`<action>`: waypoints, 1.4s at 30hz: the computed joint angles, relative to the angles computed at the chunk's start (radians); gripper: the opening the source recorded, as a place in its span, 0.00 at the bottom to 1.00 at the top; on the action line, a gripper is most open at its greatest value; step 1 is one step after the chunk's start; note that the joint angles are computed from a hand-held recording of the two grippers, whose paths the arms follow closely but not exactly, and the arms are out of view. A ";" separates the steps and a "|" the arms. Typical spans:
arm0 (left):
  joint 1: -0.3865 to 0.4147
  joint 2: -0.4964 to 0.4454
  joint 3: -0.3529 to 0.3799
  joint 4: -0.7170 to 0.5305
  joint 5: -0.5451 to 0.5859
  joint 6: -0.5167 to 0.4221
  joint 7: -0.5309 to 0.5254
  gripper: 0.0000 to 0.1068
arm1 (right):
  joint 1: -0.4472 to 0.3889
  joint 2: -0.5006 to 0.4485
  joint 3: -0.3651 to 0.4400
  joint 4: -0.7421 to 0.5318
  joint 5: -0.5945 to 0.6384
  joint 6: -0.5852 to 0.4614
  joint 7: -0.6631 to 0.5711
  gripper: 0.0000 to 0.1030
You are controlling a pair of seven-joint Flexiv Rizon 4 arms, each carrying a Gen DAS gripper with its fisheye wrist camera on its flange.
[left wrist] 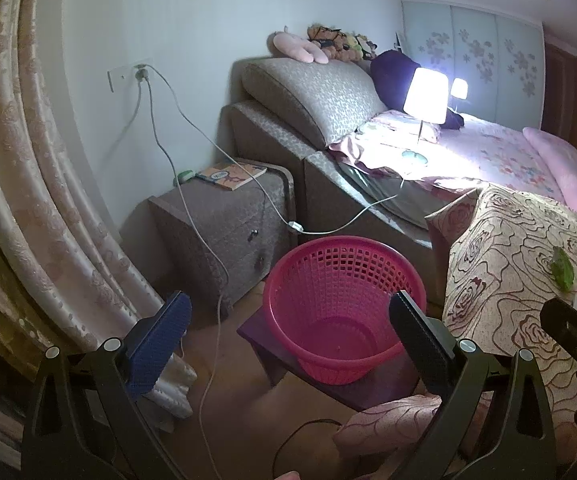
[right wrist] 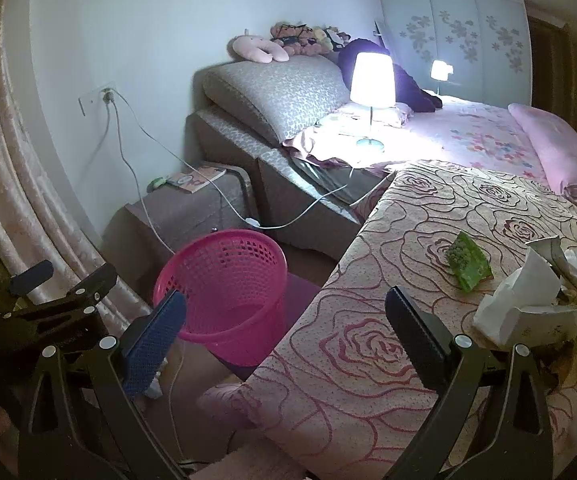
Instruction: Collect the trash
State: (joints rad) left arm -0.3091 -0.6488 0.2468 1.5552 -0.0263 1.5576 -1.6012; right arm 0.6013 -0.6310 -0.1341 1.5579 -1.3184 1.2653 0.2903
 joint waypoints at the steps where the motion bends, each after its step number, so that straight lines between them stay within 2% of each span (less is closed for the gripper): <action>1: -0.001 -0.001 0.001 -0.001 0.001 0.000 -0.001 0.89 | 0.000 0.000 0.000 -0.001 0.001 -0.001 0.000 0.93; 15: -0.019 -0.008 0.020 -0.004 0.008 0.001 -0.025 0.89 | -0.003 0.001 0.002 0.002 -0.010 0.002 0.007 0.93; 42: -0.003 -0.006 0.001 -0.006 0.020 -0.020 -0.027 0.89 | -0.005 -0.001 0.007 0.008 -0.012 0.003 0.011 0.93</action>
State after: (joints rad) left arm -0.3116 -0.6543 0.2480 1.5491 -0.0066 1.5376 -1.6282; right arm 0.5964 -0.6319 -0.1276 1.5656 -1.3307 1.2683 0.3011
